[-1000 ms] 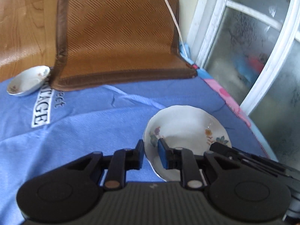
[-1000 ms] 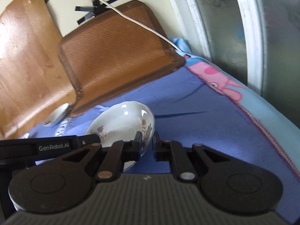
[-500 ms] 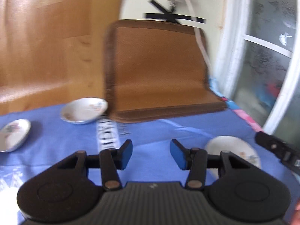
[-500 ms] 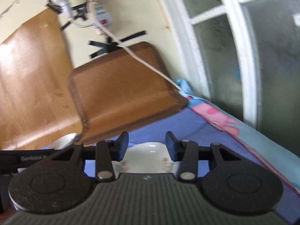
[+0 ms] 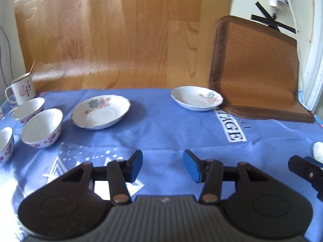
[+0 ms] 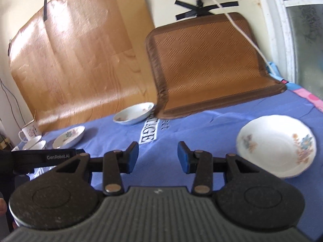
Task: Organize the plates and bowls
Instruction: 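Move both tools back toward the remaining plates on the table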
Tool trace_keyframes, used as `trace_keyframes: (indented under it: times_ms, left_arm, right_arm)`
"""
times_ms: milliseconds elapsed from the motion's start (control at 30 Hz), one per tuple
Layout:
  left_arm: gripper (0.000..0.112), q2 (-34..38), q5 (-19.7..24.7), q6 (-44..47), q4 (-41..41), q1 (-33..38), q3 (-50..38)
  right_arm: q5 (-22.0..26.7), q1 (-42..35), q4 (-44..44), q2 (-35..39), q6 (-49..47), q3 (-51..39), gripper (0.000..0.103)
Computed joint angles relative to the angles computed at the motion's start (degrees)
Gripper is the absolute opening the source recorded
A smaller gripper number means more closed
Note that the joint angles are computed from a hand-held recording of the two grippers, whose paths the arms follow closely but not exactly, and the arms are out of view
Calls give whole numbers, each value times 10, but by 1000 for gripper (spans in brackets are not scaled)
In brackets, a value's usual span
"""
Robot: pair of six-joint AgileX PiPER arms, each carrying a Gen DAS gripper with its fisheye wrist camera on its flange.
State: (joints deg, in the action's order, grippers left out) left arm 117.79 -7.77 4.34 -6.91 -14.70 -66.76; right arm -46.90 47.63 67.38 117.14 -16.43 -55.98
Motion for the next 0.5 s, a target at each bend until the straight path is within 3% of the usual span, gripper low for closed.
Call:
trace_keyframes:
  times_ms: [367,500]
  left_arm:
    - [46,-18,-80,-162,176,40,49]
    - [46,-16,-120,-152,174,46,59]
  right_arm:
    - [15,21,45,-3,-86,-51,45]
    - [13,24,60,-3,-105,-62,45]
